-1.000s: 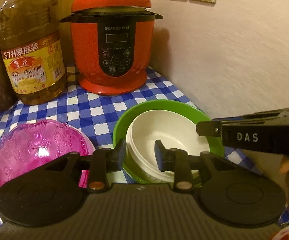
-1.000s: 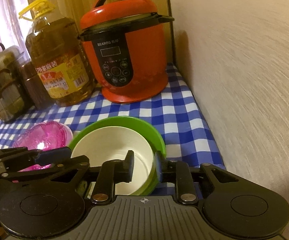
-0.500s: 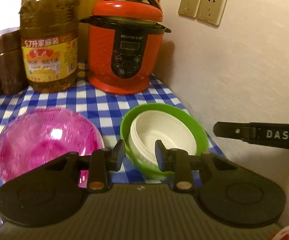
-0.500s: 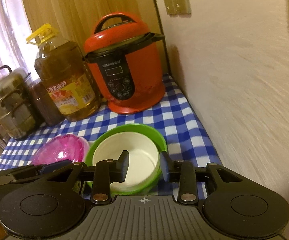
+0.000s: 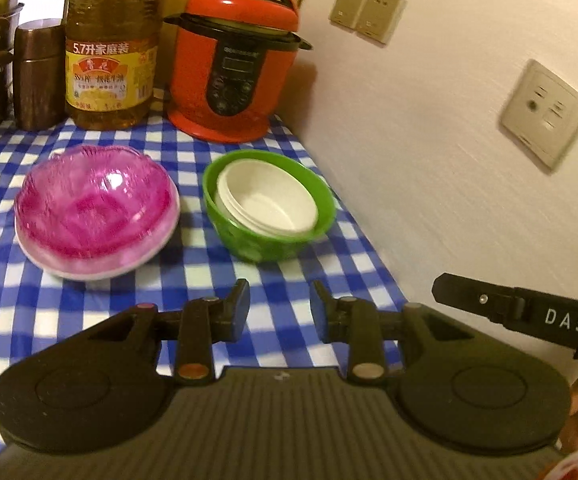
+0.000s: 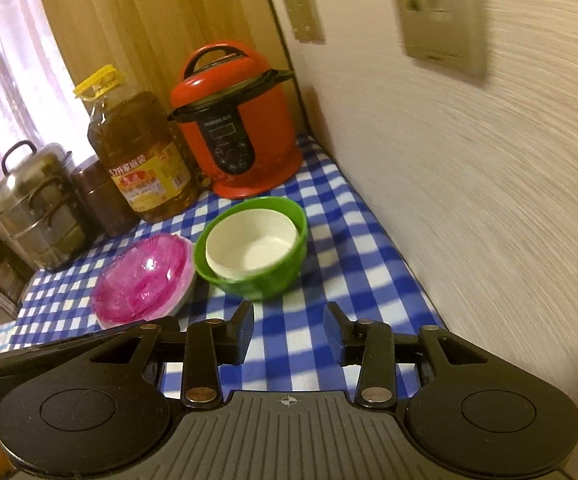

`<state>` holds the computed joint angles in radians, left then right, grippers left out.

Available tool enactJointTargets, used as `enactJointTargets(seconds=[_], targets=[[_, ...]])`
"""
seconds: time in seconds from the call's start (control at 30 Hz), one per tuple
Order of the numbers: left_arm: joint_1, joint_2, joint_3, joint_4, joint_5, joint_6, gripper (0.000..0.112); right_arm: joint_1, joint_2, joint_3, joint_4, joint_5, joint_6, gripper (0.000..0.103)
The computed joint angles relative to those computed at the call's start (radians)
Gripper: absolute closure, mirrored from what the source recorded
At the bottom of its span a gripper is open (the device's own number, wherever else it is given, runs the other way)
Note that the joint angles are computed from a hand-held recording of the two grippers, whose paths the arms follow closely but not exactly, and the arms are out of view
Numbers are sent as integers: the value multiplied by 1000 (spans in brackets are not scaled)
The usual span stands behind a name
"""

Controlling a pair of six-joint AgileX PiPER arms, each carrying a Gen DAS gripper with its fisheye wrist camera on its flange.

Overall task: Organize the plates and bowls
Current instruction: 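Move both grippers to the stainless steel bowl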

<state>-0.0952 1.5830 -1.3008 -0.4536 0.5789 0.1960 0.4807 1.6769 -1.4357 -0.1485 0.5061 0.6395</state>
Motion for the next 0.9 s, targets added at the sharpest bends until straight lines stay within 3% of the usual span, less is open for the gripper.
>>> enactJointTargets(seconds=[0.47,0.9], targets=[[-112,-240,238,75,7,-86,83,104,-313,348,-243,52,342,64],[-176,-285,310,122,-3,-148,83,122,-428,504,-287,78,462,63]])
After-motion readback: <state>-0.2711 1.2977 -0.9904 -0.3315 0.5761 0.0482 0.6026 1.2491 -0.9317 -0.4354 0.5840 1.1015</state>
